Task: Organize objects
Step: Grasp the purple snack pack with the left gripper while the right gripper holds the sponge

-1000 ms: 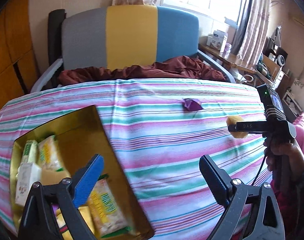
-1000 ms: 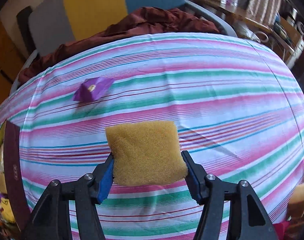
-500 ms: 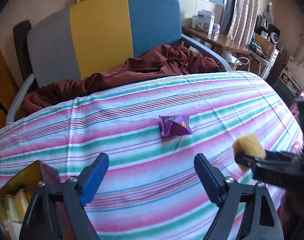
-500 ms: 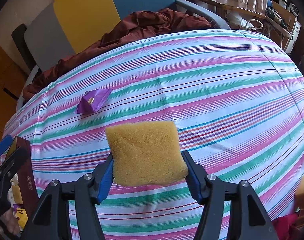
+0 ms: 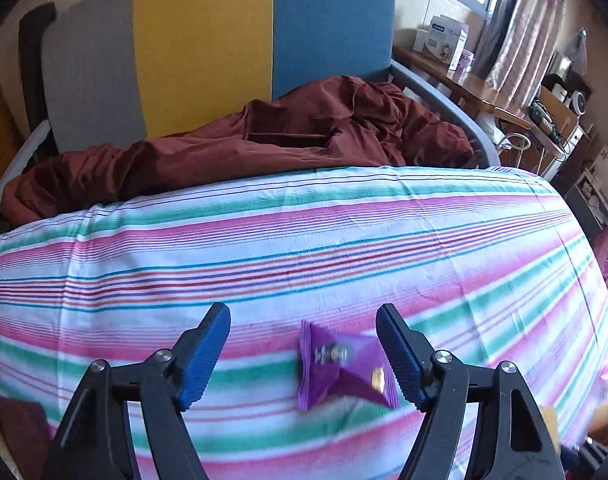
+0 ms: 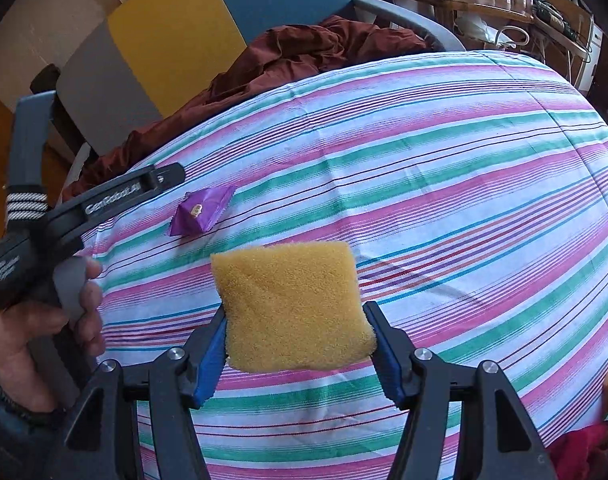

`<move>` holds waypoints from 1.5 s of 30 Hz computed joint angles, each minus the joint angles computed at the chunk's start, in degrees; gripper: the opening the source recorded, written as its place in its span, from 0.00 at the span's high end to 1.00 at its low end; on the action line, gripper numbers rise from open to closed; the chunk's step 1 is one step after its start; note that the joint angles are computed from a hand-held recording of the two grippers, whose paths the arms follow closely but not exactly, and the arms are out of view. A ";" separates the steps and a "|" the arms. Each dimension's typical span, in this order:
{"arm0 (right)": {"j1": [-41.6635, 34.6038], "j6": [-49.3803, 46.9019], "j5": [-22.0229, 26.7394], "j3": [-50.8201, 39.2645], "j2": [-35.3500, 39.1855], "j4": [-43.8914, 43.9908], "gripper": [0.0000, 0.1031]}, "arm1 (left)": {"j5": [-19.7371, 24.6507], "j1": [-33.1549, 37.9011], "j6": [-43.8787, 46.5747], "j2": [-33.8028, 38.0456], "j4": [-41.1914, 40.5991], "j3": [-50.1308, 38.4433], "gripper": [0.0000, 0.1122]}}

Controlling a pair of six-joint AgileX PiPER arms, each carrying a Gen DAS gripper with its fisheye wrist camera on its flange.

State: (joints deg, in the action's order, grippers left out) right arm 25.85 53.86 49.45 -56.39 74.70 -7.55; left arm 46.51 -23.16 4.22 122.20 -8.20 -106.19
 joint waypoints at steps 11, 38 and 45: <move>-2.15 -0.80 -0.78 0.97 0.13 1.76 0.38 | -1.51 -0.20 14.32 -4.27 -8.24 11.97 0.50; -3.39 -1.80 0.24 1.41 3.03 2.58 0.38 | -0.22 1.94 4.17 -22.49 -12.95 35.32 0.39; -4.23 -2.54 0.38 1.32 3.28 3.21 0.38 | -6.38 -4.06 -4.50 -19.52 -1.00 33.50 0.62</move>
